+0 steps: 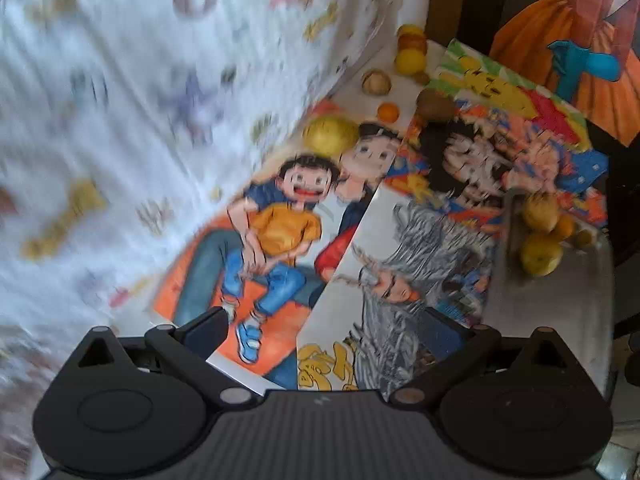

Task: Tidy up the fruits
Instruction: 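Lift both tools away from the grey tray, then move the right tool toward the brown kiwi while the left tool approaches a yellow pear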

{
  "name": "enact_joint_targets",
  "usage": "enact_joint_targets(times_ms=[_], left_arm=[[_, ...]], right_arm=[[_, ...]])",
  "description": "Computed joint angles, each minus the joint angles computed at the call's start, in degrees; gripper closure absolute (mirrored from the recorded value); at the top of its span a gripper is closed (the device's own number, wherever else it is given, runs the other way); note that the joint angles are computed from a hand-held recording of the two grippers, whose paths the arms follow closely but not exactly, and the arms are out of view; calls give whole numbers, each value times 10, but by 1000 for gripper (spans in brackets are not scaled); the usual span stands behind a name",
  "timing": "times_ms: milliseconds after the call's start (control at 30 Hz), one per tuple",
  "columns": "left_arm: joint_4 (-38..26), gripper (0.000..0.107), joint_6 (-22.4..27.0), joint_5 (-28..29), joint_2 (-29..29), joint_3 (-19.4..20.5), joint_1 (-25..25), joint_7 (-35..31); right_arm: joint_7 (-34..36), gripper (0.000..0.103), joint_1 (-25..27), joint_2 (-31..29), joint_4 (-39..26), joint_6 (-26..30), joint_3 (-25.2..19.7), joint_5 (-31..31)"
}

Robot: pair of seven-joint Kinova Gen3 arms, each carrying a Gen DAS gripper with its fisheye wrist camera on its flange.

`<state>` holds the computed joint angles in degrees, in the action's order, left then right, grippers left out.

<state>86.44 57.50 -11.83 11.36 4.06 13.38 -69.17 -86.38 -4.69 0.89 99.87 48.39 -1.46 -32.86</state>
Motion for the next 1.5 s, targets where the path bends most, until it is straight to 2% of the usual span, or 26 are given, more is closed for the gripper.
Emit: enact_joint_targets(times_ms=[67, 133, 233, 333, 433, 500, 633, 700, 800, 867, 933, 1100, 1367, 1500], left_arm=[[-42, 5, 37, -10, 10, -11, 13, 3], [-81, 5, 75, -35, 25, -4, 19, 27], [-122, 5, 109, -53, 45, -8, 34, 47], [-149, 5, 127, -60, 58, -8, 41, 42], [-146, 5, 99, -69, 59, -16, 51, 24], [-139, 5, 69, -59, 59, 3, 30, -14], [-127, 5, 2, -47, 68, 0, 21, -99], [-119, 5, -38, -49, 79, -1, 16, -142], [-124, 5, -85, -48, 112, -6, 7, -202], [-142, 5, -89, -70, 142, -22, 23, -213], [-162, 5, -88, -113, 177, -47, 53, -214], [-188, 5, -107, -155, 237, -71, 74, -242], [-211, 5, -141, -137, 283, -69, 54, -316], [-272, 5, -85, -94, 318, -50, 33, -379]], right_arm=[[8, 1, 12, 10, -33, 14, -14, 14], [44, 0, 14, 18, -51, 19, -9, 14], [76, 1, 8, 32, -79, 26, -2, 32], [122, 1, 23, 51, -102, 45, -4, 14], [124, 1, 23, 73, -126, 59, -9, 33], [132, 1, 25, 85, -134, 54, -16, 36], [164, 1, 46, 99, -113, -25, -63, 39], [153, 1, 14, 114, -123, -45, -51, 78], [163, 1, -5, 154, -156, -51, -59, 131], [154, 1, -50, 181, -180, -57, -23, 177], [130, 2, -75, 219, -219, -56, -3, 222], [107, 2, -58, 331, -350, -18, -21, 271], [185, 5, -67, 483, -562, 86, -22, 309], [223, 6, -81, 546, -668, 133, -14, 312]])
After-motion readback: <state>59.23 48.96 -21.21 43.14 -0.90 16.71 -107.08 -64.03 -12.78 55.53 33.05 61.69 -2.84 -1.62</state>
